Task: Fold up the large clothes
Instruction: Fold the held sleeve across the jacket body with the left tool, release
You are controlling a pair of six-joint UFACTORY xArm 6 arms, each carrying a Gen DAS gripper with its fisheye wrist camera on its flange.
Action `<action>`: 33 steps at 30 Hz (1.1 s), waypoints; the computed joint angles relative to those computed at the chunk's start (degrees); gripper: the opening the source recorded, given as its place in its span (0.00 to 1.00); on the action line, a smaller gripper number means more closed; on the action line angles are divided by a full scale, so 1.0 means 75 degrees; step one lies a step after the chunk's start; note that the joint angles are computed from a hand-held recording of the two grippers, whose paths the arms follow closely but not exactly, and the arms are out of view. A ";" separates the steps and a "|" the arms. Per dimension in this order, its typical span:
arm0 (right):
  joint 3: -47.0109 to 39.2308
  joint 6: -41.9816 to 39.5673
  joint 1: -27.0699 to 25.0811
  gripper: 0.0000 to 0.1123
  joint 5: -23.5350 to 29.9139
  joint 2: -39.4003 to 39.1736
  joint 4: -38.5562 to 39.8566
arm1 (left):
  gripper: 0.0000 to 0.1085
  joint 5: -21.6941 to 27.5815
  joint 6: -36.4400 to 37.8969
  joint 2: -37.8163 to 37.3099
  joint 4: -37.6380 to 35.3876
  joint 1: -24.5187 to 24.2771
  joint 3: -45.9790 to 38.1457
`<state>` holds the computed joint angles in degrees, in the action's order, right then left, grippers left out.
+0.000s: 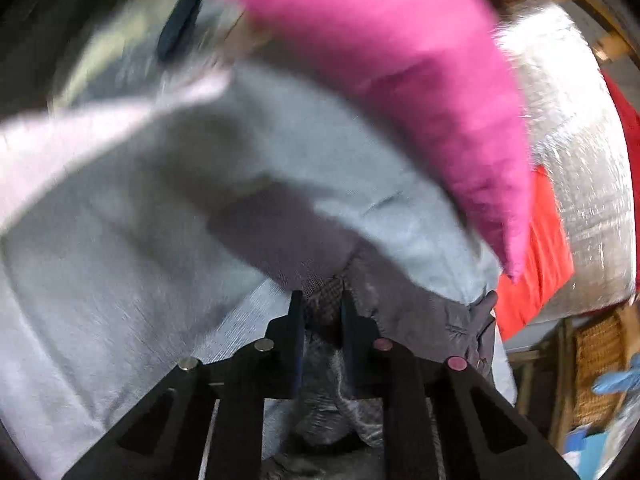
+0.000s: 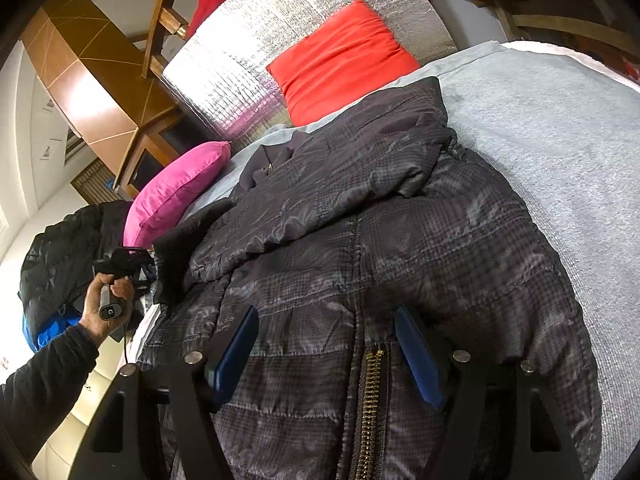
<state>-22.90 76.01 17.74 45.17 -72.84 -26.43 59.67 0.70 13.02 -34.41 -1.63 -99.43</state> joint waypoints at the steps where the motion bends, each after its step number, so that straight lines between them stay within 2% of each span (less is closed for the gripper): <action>1: 0.0001 0.0013 0.0007 0.66 0.0002 -0.0003 -0.0005 | 0.14 -0.0162 0.0108 -0.0238 0.0194 -0.0119 0.0036; 4: -0.0003 0.0003 0.0002 0.66 0.0003 -0.0004 0.0004 | 0.14 -0.0724 0.0693 -0.1043 0.0460 -0.0645 0.0233; 7: 0.0003 -0.0039 -0.0030 0.66 -0.0015 -0.0019 0.0061 | 0.14 -0.0931 0.1192 -0.1735 0.0418 -0.1310 0.0259; 13: 0.0027 -0.0140 -0.0102 0.66 -0.0061 -0.0047 0.0157 | 0.14 -0.1149 0.1727 -0.2801 0.0506 -0.3021 0.0755; 16: 0.0022 -0.0140 -0.0102 0.66 -0.0059 -0.0043 0.0165 | 0.17 -0.1575 0.1453 -0.3183 0.1162 -0.4163 0.1537; 17: 0.0015 -0.0155 -0.0108 0.66 -0.0050 -0.0040 0.0178 | 0.19 -0.1702 0.1286 -0.3194 0.1452 -0.4446 0.1723; 19: 0.0007 -0.0147 -0.0092 0.66 -0.0032 -0.0040 0.0171 | 0.38 -0.1872 0.1023 -0.3192 0.1907 -0.5003 0.2267; 20: 0.0020 -0.0141 -0.0094 0.66 -0.0048 -0.0062 0.0186 | 0.53 -0.1709 0.1081 -0.3185 0.1938 -0.5111 0.2405; 21: 0.0050 -0.0199 -0.0147 0.66 -0.0094 -0.0094 0.0254 | 0.53 -0.1564 0.1062 -0.3221 0.2095 -0.5216 0.2630; 23: 0.0076 -0.0236 -0.0185 0.66 -0.0133 -0.0130 0.0320 | 0.53 -0.1450 0.1225 -0.3385 0.2173 -0.5229 0.3024; 25: 0.0090 -0.0258 -0.0201 0.66 -0.0137 -0.0157 0.0356 | 0.54 -0.1481 0.1308 -0.3627 0.2213 -0.4969 0.3451; 28: 0.0116 -0.0344 -0.0260 0.66 -0.0139 -0.0216 0.0457 | 0.57 -0.1450 0.1525 -0.4068 0.2057 -0.4047 0.3929; 31: 0.0137 -0.0405 -0.0308 0.66 -0.0153 -0.0253 0.0521 | 0.61 -0.2011 0.1263 -0.4183 0.2507 -0.3291 0.4460; 33: 0.0144 -0.0415 -0.0322 0.66 -0.0162 -0.0259 0.0552 | 0.61 -0.2076 0.1090 -0.4051 0.2676 -0.2753 0.4606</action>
<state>-21.82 72.90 15.33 43.96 -74.78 -22.29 44.10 8.87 -17.37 -14.33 -22.28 -64.89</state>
